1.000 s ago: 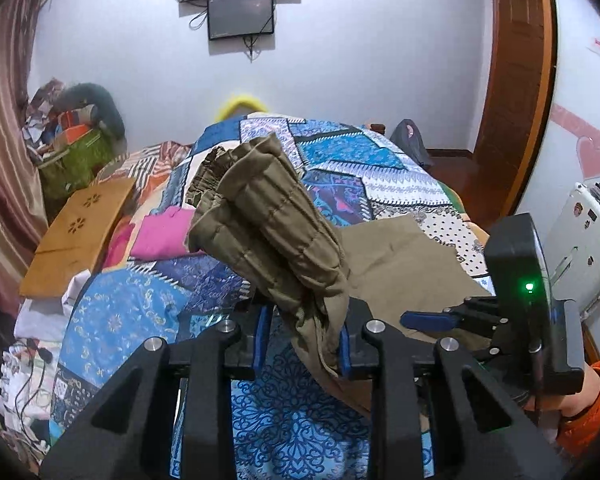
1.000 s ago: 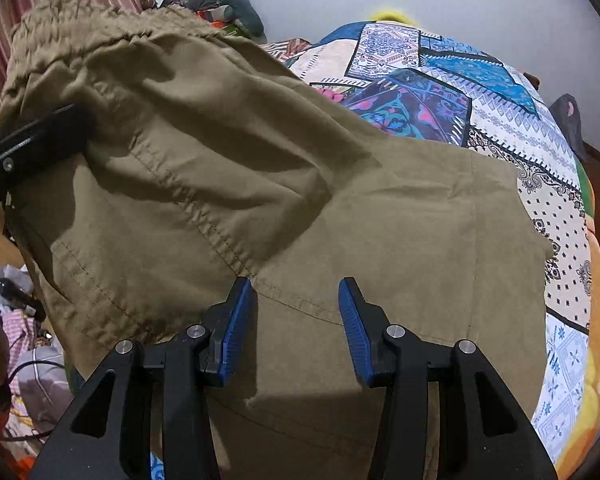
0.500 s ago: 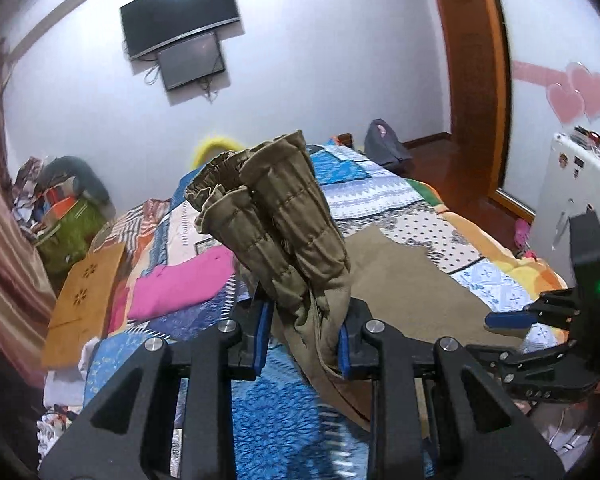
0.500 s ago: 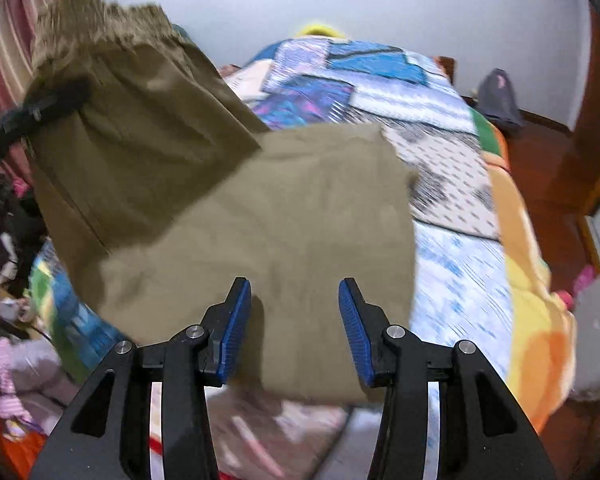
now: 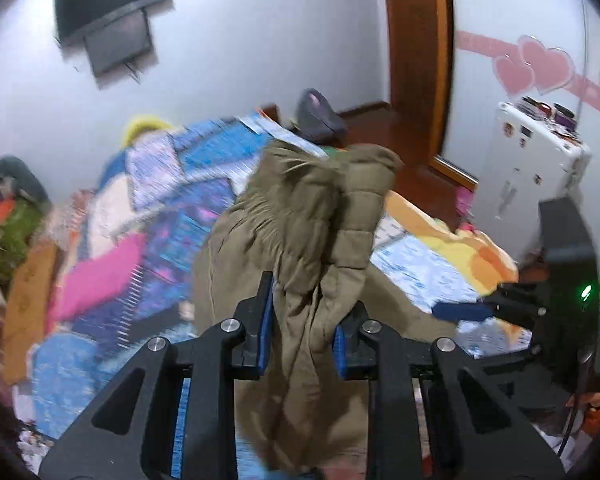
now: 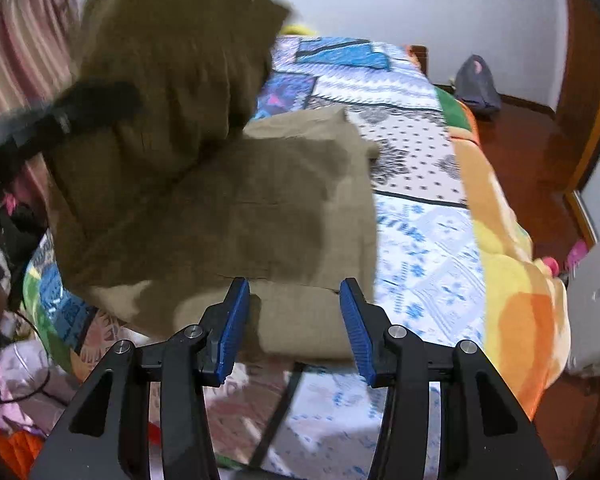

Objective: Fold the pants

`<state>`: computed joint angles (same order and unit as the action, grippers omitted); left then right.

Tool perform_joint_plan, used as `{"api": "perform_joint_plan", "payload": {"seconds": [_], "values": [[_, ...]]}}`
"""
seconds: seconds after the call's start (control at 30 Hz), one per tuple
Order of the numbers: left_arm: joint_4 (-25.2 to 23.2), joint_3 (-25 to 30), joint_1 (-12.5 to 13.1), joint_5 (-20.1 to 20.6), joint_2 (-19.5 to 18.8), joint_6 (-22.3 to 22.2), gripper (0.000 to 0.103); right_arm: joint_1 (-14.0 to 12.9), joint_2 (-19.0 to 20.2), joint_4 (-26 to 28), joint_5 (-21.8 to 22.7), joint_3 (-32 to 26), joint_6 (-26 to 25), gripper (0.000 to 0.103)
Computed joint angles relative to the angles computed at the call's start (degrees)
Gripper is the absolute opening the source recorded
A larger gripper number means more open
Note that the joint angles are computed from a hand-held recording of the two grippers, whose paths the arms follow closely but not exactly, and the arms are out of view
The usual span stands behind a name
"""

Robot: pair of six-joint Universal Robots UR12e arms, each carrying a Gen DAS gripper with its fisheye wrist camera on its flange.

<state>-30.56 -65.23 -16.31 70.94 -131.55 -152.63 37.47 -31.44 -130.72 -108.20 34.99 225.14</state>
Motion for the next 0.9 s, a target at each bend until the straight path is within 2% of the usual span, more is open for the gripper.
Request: {"api": "perform_joint_plan", "payload": {"seconds": [0.07,0.17,0.3,0.43,0.47,0.5,0.53,0.73,0.8,0.9], "values": [[-4.6,1.1,-0.4,-0.6,-0.6,1.2,0.024,0.1,-1.4,-1.2,-1.0,2.5,1.0,0.043],[-9.0,1.8,-1.0,-0.2,-1.1,2.7,0.024,0.4,-2.7,-1.0,-3.2,4.3,1.5,0.043],[-10.5,0.8,-1.7,1.3,-0.9,4.0,0.030,0.5,-4.3,-2.2,-4.8,6.9,2.0,0.043],[-14.1,0.7,-1.4,0.2,-0.2,4.1,0.045,0.6,-5.4,-4.0,-6.6,8.7,2.6,0.043],[-15.4,0.7,-0.9,-1.8,0.1,3.5,0.048,0.5,-5.5,-4.4,-6.7,8.9,2.6,0.044],[-16.5,0.9,-0.5,-3.8,0.3,3.1,0.057,0.4,-5.6,-4.8,-6.9,9.1,2.7,0.044],[-16.6,0.6,-0.1,-5.6,0.7,2.4,0.064,0.3,-5.6,-5.0,-7.3,9.0,2.7,0.044],[-9.1,-0.7,1.8,-8.8,2.0,-2.9,0.064,0.3,-4.5,-8.5,-7.3,6.8,0.9,0.044],[-7.5,0.4,1.9,-5.6,1.2,-4.4,0.064,0.3,-2.8,-9.3,-6.6,3.8,-1.4,0.044],[-11.2,3.3,2.1,-2.0,-0.8,-5.1,0.064,0.2,0.5,-8.4,-4.9,-1.9,-4.2,0.044]]}}
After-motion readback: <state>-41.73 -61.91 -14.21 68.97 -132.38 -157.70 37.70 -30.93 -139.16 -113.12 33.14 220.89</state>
